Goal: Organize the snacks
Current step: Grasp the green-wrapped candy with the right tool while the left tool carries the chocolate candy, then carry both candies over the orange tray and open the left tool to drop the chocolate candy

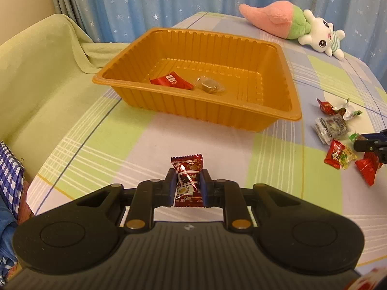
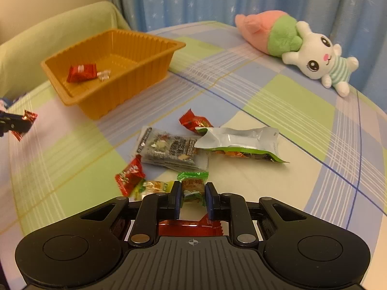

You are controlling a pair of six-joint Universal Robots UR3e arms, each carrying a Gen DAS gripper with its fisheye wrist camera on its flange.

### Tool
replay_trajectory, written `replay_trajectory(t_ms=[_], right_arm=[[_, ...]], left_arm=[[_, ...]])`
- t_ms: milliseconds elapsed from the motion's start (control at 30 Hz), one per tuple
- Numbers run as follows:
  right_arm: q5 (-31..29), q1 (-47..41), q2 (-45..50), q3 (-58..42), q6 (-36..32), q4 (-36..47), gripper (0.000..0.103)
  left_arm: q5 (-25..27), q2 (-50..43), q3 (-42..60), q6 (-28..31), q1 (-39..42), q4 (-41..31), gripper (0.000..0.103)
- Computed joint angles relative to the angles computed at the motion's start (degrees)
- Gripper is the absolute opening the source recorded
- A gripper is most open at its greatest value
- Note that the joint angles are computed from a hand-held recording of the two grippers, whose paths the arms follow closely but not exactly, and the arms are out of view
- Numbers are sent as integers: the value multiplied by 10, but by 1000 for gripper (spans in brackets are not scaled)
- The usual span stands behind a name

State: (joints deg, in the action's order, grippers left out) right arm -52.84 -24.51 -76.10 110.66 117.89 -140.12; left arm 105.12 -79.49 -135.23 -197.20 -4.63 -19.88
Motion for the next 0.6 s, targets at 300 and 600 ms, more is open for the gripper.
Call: replay_trajectory(t_ms=[300, 600], right_arm=[[38, -27, -92, 43, 37, 42, 21], [66, -4, -163, 65, 113, 71, 21]], left_arm=[[-30, 69, -13, 42, 45, -19, 18], [-117, 141, -4, 130, 139, -46, 18]])
